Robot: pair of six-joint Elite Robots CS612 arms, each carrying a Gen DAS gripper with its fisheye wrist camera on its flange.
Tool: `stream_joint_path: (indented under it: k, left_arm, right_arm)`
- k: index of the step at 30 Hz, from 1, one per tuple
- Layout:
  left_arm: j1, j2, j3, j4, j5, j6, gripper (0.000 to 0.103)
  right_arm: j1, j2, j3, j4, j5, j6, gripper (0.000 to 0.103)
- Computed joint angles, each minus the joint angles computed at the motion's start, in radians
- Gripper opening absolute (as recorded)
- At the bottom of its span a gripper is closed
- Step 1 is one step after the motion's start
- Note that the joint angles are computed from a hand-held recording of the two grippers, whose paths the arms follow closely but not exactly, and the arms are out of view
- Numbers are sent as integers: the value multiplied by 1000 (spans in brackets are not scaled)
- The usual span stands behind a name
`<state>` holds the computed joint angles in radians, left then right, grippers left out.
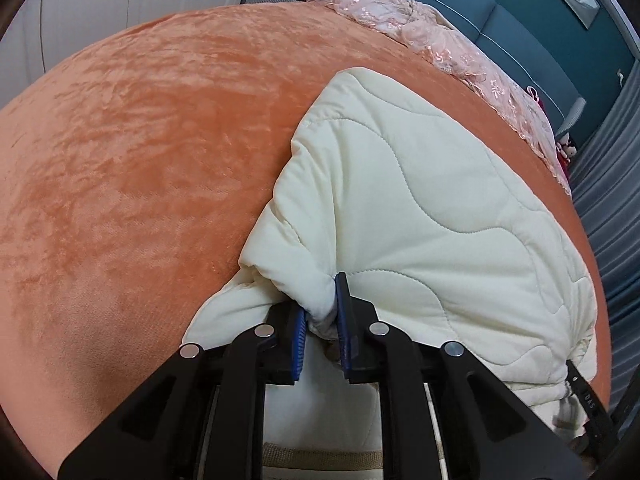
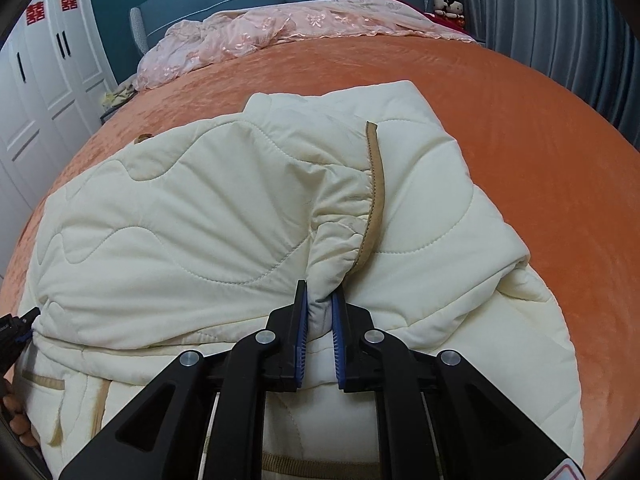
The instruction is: Fold large clothes
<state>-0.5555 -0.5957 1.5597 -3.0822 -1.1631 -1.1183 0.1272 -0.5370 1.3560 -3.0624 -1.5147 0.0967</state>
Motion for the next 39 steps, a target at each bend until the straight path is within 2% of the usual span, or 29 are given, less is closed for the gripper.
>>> stream_joint_path:
  k: [4, 7, 8, 9, 12, 14, 15, 17, 20, 23, 26, 28, 32, 39]
  left_arm:
    - [-13, 2, -13, 46, 51, 23, 14]
    - [-16, -4, -14, 66, 71, 28, 14]
    - [-17, -13, -10, 76, 70, 32, 16]
    - [-18, -27, -2, 97, 69, 42, 19]
    - [-27, -85, 41, 138, 66, 80, 30]
    - [-34, -118, 75, 99, 77, 122, 30]
    - [-36, -128, 76, 92, 89, 132, 30]
    - [-33, -131, 50, 82, 89, 155, 30]
    - [-19, -95, -40, 90, 26, 199, 31]
    - [-15, -43, -135, 155, -33, 230, 31]
    - [-19, 0, -196, 231, -49, 245, 31]
    - [-24, 17, -204, 245, -45, 237, 31]
    - [-32, 34, -190, 200, -21, 255, 31]
    - [-62, 62, -194, 168, 105, 292, 31]
  right_arm:
    - [2, 4, -2, -5, -9, -14, 10]
    - [-14, -6, 12, -11, 57, 19, 12]
    - [-22, -15, 20, -2, 87, 39, 14]
    - [-30, -29, 34, 11, 106, 59, 20]
    - [-42, -89, 103, -6, 88, 113, 29]
    - [-36, -116, 137, -67, 49, 105, 31]
    - [-34, -122, 140, -83, 67, 90, 31]
    - [-18, -122, 108, -43, 109, 46, 31]
    - [17, -93, 34, 9, 160, -24, 29]
    - [52, -54, -37, 84, 157, -87, 26]
    - [70, -24, -75, 152, 154, -102, 26]
    - [78, -14, -72, 156, 133, -111, 26]
    - [82, -8, -37, 90, 115, -145, 26]
    - [96, 7, -16, -8, 45, -190, 26]
